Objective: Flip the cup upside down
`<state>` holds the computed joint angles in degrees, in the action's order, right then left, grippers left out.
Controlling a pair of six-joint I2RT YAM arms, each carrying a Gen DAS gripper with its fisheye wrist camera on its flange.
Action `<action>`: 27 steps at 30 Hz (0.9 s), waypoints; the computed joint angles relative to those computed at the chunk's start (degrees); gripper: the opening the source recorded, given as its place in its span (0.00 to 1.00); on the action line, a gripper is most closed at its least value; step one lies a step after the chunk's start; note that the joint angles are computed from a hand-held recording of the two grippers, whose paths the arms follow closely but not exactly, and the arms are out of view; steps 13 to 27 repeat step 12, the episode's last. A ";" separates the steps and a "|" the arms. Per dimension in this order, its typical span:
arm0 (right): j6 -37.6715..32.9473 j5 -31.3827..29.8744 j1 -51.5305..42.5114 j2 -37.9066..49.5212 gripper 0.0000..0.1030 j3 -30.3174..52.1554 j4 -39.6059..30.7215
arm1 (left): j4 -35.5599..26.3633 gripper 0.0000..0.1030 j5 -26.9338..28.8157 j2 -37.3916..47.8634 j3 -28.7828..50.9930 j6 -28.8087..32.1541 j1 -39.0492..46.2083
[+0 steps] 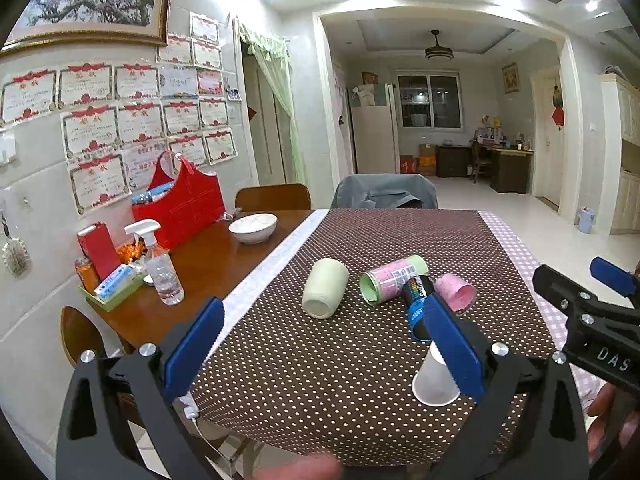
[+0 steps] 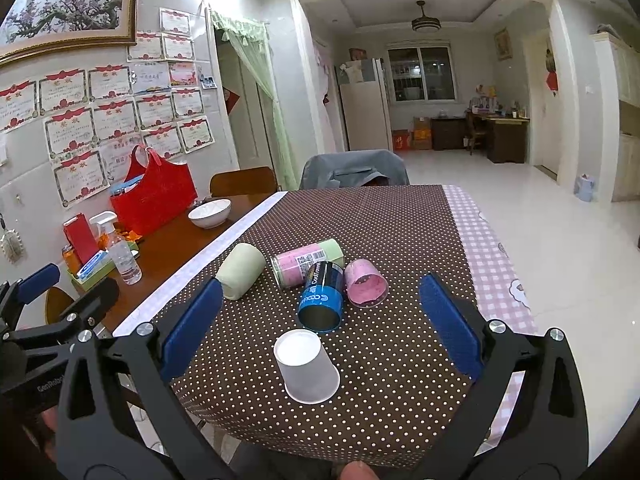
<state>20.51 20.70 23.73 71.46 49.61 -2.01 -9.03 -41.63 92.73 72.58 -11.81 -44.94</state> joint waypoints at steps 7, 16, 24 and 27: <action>-0.18 -0.24 -0.18 0.02 0.94 -0.23 0.23 | 3.31 0.95 -1.70 -1.22 -1.86 1.34 -0.71; -0.23 -0.34 -0.29 -0.13 0.94 -0.26 0.18 | 0.10 0.95 -0.56 -0.65 -0.19 -0.13 -0.23; -0.23 -0.34 -0.29 -0.13 0.94 -0.26 0.18 | 0.10 0.95 -0.56 -0.65 -0.19 -0.13 -0.23; -0.23 -0.34 -0.29 -0.13 0.94 -0.26 0.18 | 0.10 0.95 -0.56 -0.65 -0.19 -0.13 -0.23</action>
